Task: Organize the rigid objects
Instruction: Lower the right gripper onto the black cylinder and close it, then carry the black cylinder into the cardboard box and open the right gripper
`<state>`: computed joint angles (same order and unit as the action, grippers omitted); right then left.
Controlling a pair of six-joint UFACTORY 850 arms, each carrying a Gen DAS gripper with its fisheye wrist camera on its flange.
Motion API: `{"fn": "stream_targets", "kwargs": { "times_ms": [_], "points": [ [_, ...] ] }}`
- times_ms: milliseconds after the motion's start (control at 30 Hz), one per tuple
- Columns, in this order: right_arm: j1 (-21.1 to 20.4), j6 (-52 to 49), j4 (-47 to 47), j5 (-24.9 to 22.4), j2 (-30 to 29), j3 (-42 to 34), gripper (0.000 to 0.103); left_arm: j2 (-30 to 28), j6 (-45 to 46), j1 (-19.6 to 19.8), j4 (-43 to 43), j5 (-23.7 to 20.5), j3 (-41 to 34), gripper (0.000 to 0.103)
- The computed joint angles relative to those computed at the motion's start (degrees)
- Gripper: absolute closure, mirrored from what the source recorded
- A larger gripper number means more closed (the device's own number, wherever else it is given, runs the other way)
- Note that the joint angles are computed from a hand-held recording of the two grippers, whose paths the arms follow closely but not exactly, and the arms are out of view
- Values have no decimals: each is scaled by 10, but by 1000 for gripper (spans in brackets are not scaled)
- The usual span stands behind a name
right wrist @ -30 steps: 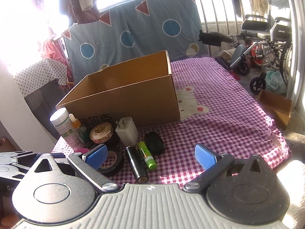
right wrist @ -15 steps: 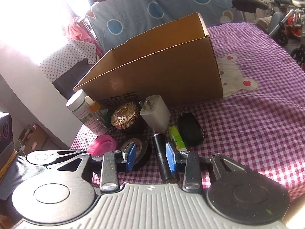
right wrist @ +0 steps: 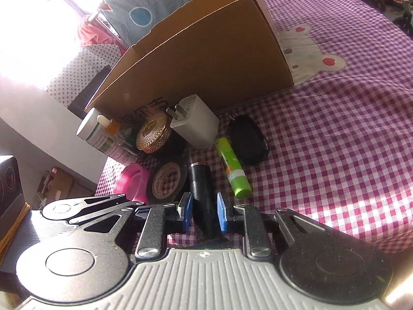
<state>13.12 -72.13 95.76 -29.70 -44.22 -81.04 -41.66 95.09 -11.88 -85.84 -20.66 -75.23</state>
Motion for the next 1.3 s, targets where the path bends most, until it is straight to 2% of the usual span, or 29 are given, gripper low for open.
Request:
{"fn": "stream_targets", "kwargs": {
  "times_ms": [100, 233, 300, 400, 567, 867, 1067, 1200, 1300],
  "points": [
    [-5, 34, -28, -14, -3, -6, 80, -6, -35, -3, 36, 10, -8, 46],
    [0, 61, -66, -10, -5, -16, 79, -8, -16, -5, 17, 18, -7, 46],
    [3, 60, -83, -6, -6, -21, 78, -5, 24, -9, -18, 31, 0, 51],
    [9, 49, -105, 4, -9, -30, 77, -4, 37, -12, -31, 43, 2, 53],
    [12, 35, -87, 5, -13, -35, 76, 0, 70, -12, -73, 48, 8, 54],
    [22, -34, -2, 32, 31, 8, 77, 41, 245, -3, -243, 17, 58, 54],
    [33, -130, 87, 48, 70, 28, 77, 85, 368, 3, -351, -10, 93, 54],
    [41, -199, 132, 50, 83, 9, 77, 112, 433, 13, -414, -28, 100, 54],
    [45, -214, 131, 46, 73, -32, 77, 123, 460, 19, -447, -22, 87, 54]
  ]
}}
